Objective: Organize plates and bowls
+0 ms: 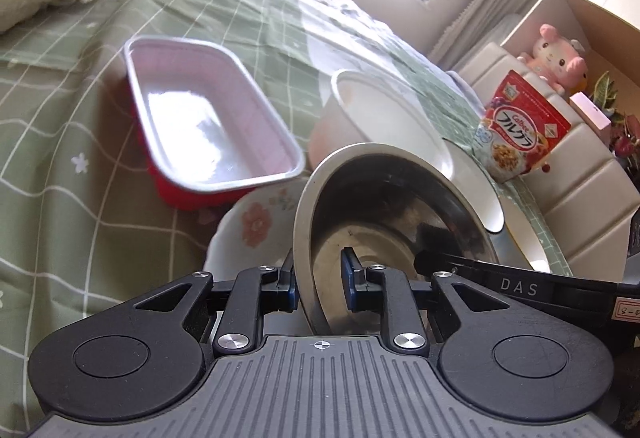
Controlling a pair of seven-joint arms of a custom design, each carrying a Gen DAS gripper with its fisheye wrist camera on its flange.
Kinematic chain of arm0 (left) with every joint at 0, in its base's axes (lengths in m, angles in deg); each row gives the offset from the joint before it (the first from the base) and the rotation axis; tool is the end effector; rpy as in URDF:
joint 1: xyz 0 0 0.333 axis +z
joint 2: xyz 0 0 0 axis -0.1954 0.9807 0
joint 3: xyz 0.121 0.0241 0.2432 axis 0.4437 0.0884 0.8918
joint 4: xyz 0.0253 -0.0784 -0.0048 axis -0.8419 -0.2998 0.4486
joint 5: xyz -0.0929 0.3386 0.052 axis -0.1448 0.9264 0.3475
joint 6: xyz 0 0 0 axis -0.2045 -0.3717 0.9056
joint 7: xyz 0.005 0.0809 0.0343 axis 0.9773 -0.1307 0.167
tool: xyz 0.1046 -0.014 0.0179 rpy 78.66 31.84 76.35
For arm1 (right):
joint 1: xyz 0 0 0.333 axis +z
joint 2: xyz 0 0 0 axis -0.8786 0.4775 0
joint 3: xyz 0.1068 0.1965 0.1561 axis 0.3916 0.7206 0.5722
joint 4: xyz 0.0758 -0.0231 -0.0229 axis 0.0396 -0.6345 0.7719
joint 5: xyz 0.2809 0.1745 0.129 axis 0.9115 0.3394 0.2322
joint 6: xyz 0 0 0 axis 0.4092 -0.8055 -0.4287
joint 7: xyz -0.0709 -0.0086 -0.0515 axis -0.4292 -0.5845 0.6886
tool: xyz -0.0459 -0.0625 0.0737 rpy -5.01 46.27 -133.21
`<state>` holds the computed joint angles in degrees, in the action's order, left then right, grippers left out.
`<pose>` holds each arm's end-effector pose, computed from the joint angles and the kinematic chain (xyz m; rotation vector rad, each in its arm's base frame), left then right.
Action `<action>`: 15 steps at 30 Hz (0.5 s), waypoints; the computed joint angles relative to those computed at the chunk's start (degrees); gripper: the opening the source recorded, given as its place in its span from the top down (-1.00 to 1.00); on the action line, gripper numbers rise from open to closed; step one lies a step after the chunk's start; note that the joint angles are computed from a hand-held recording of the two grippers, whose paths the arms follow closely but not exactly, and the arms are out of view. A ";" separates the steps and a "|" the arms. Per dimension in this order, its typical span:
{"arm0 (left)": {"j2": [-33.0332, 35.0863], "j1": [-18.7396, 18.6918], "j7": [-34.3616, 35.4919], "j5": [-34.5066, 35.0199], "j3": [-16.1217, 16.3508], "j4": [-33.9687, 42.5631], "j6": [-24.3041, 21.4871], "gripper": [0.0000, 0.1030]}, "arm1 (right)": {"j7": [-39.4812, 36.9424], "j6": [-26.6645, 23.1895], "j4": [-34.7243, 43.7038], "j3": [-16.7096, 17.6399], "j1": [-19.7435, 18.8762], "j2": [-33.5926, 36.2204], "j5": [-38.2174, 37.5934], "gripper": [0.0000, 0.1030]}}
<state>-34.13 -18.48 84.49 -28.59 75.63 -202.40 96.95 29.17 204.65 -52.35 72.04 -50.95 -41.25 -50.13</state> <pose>0.4939 -0.1511 0.4843 -2.2555 1.3121 -1.1811 0.6151 0.1330 0.4983 -2.0843 1.3412 -0.2266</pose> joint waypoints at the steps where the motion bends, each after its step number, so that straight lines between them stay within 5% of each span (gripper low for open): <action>1: 0.12 -1.12 2.05 -2.64 1.13 -0.59 0.54 0.56 | 0.66 -0.14 0.21 -0.10 0.30 0.30 -0.76 0.25; 8: -0.75 -0.91 2.51 -4.35 2.14 -4.01 4.62 0.57 | 2.06 3.32 -1.87 -0.19 2.08 -0.07 -4.66 0.24; 12: -2.78 5.00 -5.61 3.26 -1.78 -5.30 4.81 0.57 | 1.73 4.29 -2.91 -0.19 2.27 -0.69 -5.49 0.24; 15: -4.27 4.92 -8.22 4.96 -0.96 -6.42 4.86 0.57 | 0.86 5.51 -4.85 0.00 2.15 -1.88 -4.86 0.21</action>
<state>-38.40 -13.57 76.26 -23.63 74.66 -208.83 101.81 30.03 210.16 -57.20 72.03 -48.80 -43.13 -54.99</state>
